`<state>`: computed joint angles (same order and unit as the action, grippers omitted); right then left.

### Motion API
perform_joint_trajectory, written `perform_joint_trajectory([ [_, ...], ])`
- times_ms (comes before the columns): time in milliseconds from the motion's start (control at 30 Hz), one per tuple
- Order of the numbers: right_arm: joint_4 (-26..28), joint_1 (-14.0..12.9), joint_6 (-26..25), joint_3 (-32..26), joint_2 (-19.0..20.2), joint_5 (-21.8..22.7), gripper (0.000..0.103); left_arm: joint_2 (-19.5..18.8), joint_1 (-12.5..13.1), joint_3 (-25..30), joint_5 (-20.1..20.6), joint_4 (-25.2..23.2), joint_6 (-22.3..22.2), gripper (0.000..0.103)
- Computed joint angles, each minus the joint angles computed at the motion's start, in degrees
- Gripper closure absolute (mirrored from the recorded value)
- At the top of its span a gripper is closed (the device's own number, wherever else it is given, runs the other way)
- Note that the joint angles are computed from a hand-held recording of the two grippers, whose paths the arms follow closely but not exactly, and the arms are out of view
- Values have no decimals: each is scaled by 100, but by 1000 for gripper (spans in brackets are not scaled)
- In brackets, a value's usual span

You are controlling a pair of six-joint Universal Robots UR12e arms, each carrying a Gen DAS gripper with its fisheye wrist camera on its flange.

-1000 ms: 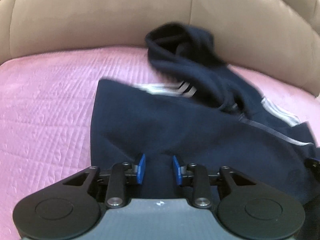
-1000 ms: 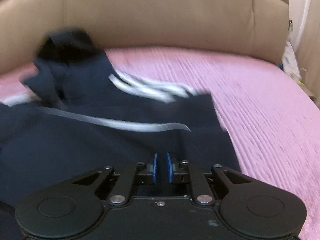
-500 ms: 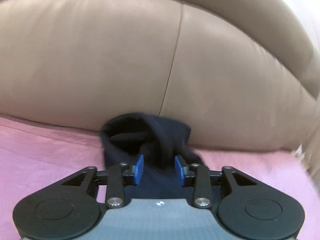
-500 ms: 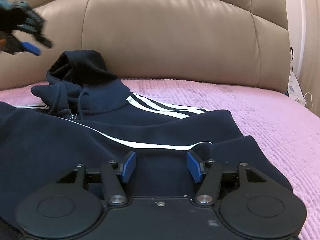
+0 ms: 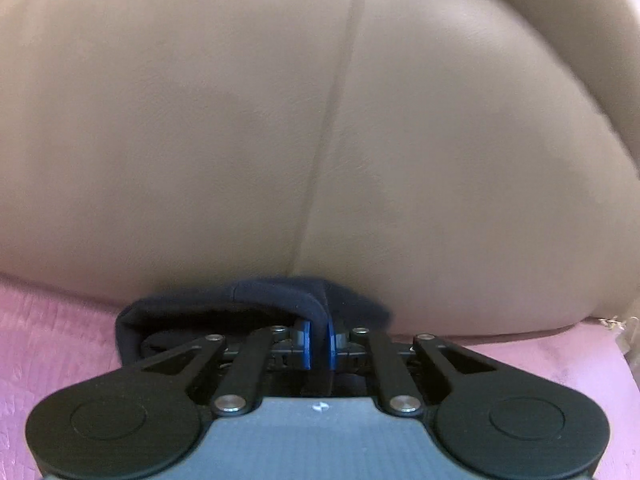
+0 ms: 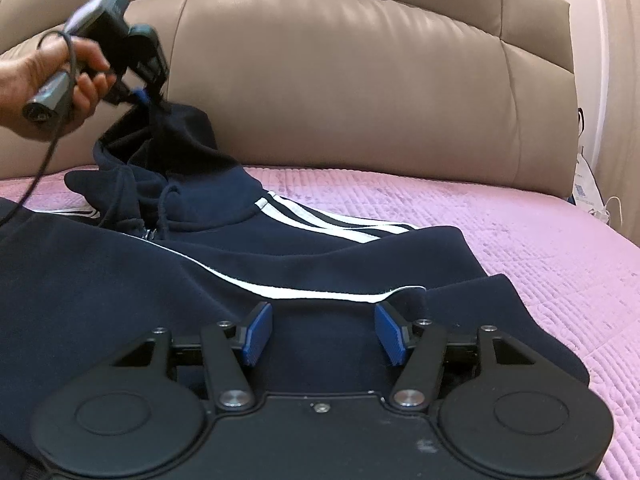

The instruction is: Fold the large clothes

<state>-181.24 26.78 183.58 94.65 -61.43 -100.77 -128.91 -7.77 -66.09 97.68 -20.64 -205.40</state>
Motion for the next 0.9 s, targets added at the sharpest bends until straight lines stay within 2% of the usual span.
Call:
perform_joint_trajectory([
  [200, 72, 14, -16, -28, -3, -30, 32, 599, -284, -853, -228, 1197, 263, 95],
  [333, 480, 3, 3, -144, -42, 30, 32, 1042, -593, -1397, -243, 1824, 324, 95],
  [367, 708, -21, 27, -196, -82, 118, 32, 1140, -677, -1509, -242, 1940, 313, 95],
  [400, 1162, -55, 49, -290, -164, 261, 32, 1218, -751, -1592, -216, 2010, 307, 95],
  [433, 1536, -138, 66, -343, -283, 635, 32, 1291, -831, -1669, -177, 2069, 341, 95],
  [467, 1671, -264, 229, -302, -452, 1230, 32, 1356, -912, -1736, -153, 2126, 420, 95],
  [500, 1565, -366, 412, -210, -628, 1697, 30, 1402, -978, -1787, -153, 2177, 501, 95],
  [533, 1219, -420, 549, -84, -804, 1937, 23, 1428, -1032, -1834, -181, 2253, 551, 95],
  [600, 532, -463, 616, 56, -1044, 2175, 21, 1519, -1122, -1928, -316, 2379, 637, 95],
  [667, 220, -510, 577, 18, -1128, 2511, 21, 1617, -1182, -2031, -459, 2440, 637, 95],
  [800, -350, -551, 713, -62, -1134, 2591, 21, 1989, -1314, -2491, -802, 2384, 876, 94],
  [833, -313, -593, 709, -30, -1160, 2727, 27, 2112, -1308, -2641, -971, 2299, 889, 89],
  [867, -289, -652, 722, 50, -1203, 2945, 38, 2257, -1288, -2830, -1141, 2169, 869, 84],
  [900, -210, -687, 693, 166, -1274, 3032, 69, 2400, -1279, -3043, -1283, 2081, 802, 84],
])
